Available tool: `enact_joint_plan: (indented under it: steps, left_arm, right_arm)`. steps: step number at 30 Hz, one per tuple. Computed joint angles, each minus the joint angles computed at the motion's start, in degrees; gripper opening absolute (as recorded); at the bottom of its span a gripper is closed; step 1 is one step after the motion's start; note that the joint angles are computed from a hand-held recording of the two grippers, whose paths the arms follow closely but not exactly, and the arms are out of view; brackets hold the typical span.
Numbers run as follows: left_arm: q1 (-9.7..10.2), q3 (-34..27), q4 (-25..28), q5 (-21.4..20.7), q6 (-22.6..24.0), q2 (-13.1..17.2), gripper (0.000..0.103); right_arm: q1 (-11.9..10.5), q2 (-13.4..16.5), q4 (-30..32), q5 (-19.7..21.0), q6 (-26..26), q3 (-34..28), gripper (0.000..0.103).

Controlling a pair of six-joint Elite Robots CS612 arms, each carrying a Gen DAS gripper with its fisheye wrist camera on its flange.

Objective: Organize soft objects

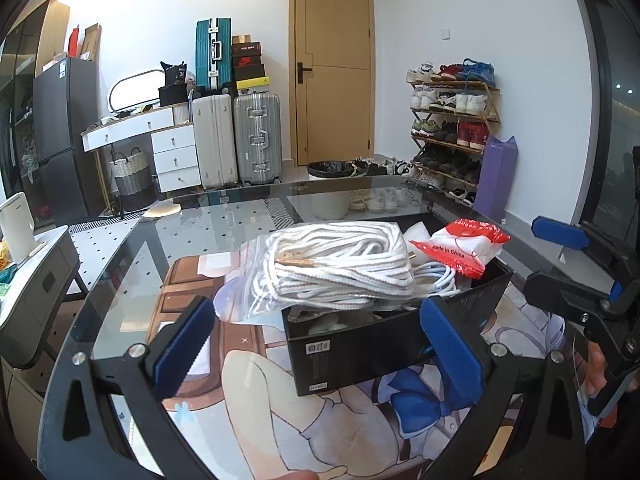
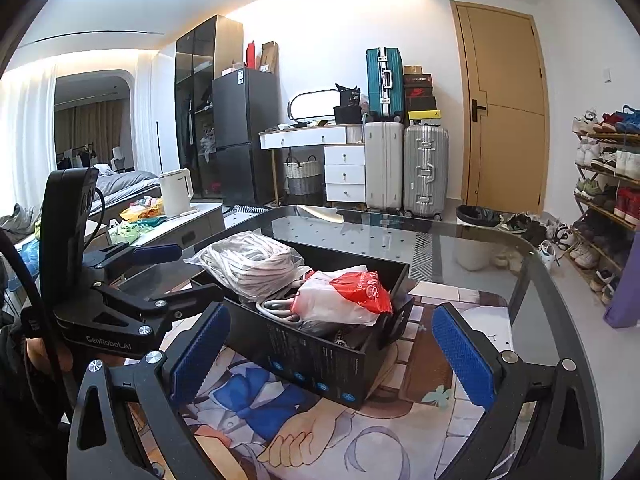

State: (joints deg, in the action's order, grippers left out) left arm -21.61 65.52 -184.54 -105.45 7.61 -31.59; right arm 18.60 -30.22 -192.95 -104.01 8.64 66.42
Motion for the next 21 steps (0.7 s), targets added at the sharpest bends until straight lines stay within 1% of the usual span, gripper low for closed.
enact_joint_plan:
  steps: [4,10,14,21]
  left_arm:
    - [0.02,-0.04,-0.2,0.48,-0.72,0.03,0.103]
    - [0.06,0.02,-0.99,1.93,-1.87,0.13,0.103]
    - [0.04,0.21,-2.06,1.66,-2.01,0.16,0.103]
    - [0.12,-0.02,-2.18,1.12,-2.18,0.32,0.103]
  right_arm:
    - [-0.09,0.02,-0.43,0.14,0.24,0.08,0.102]
    - [0.09,0.49,-1.84,-0.17,-1.08,-0.27,0.102]
    - [0.14,0.6,-2.35,-0.39,-1.26,-0.19,0.102]
    - [0.17,0.65,-2.74,-0.48,-0.73,-0.13,0.102]
